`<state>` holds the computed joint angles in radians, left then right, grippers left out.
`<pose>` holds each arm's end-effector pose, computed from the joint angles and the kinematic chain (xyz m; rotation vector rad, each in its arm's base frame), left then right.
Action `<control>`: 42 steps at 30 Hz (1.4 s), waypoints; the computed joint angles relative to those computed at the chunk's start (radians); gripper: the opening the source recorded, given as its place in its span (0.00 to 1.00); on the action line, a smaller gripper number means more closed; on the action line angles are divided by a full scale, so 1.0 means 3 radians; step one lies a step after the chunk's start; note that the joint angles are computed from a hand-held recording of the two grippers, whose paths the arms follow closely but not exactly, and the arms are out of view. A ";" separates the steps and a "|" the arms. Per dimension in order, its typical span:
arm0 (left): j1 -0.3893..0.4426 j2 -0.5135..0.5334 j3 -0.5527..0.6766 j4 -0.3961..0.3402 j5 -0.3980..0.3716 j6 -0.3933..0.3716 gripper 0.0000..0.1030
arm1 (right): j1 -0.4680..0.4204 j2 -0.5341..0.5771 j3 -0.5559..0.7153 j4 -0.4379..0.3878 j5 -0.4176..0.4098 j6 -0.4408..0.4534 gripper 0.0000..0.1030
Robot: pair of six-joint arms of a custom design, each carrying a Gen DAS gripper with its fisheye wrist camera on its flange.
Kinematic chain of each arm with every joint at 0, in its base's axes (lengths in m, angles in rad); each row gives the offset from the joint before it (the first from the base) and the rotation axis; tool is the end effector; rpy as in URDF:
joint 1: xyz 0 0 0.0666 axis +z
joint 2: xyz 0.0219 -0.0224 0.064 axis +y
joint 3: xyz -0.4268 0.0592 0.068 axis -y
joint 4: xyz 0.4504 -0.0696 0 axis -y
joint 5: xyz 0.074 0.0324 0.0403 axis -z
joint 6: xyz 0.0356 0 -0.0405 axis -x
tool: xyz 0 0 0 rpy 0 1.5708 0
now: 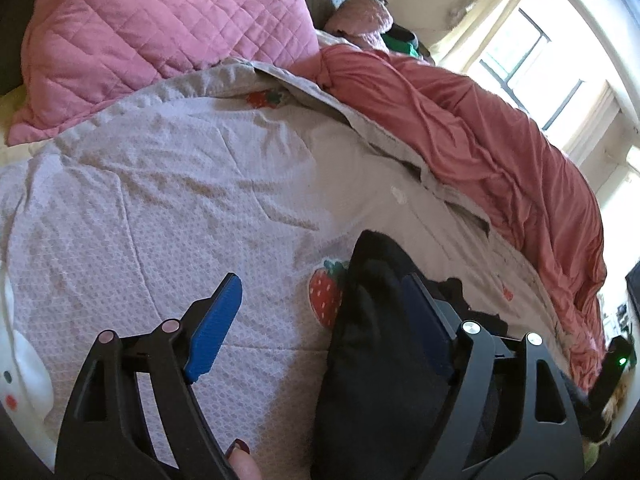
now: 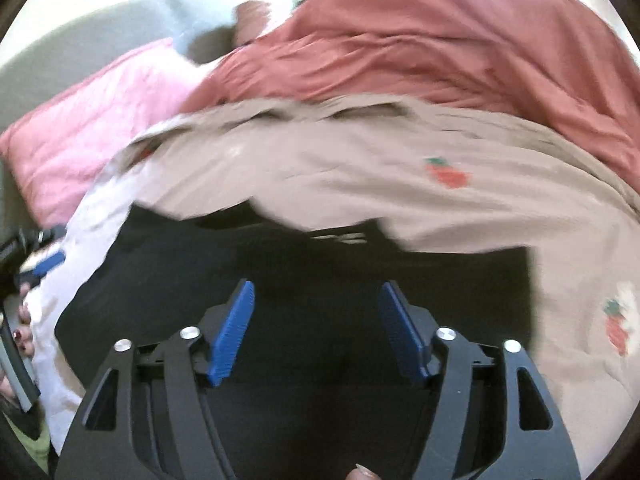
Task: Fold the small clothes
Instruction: 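Open both grippers to release the folded hem, then grasp the folded edge with both grippers and pull it straight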
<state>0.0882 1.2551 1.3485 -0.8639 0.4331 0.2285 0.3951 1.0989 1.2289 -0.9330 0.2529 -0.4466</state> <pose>0.4781 0.0269 0.5252 -0.1522 2.3176 -0.5761 0.3822 0.1493 0.5219 0.1805 2.3373 0.1147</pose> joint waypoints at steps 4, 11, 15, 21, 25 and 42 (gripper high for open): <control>-0.0075 0.0029 -0.0001 -0.0051 -0.0042 -0.0131 0.72 | -0.0375 -0.0268 -0.0184 -0.0086 0.0063 -0.0115 0.64; -0.0246 0.0128 0.0056 -0.0044 -0.0422 -0.0501 0.72 | -0.0916 -0.0360 -0.0365 -0.0090 -0.0346 -0.0138 0.64; -0.0245 0.0249 0.0148 -0.0076 -0.0336 -0.0531 0.72 | -0.0970 -0.0286 -0.0377 0.0000 -0.0505 -0.0129 0.64; -0.0228 0.0404 0.0243 -0.0154 -0.0073 -0.0521 0.68 | -0.0986 -0.0143 -0.0324 0.0073 -0.0587 -0.0038 0.52; -0.0231 0.0463 0.0283 -0.0171 0.0046 -0.0519 0.65 | -0.0937 -0.0113 -0.0320 0.0053 -0.0497 0.0014 0.24; -0.0571 0.0261 0.0110 0.0320 -0.0516 -0.1316 0.03 | -0.0933 -0.0395 -0.0490 0.0230 -0.0171 -0.0243 0.08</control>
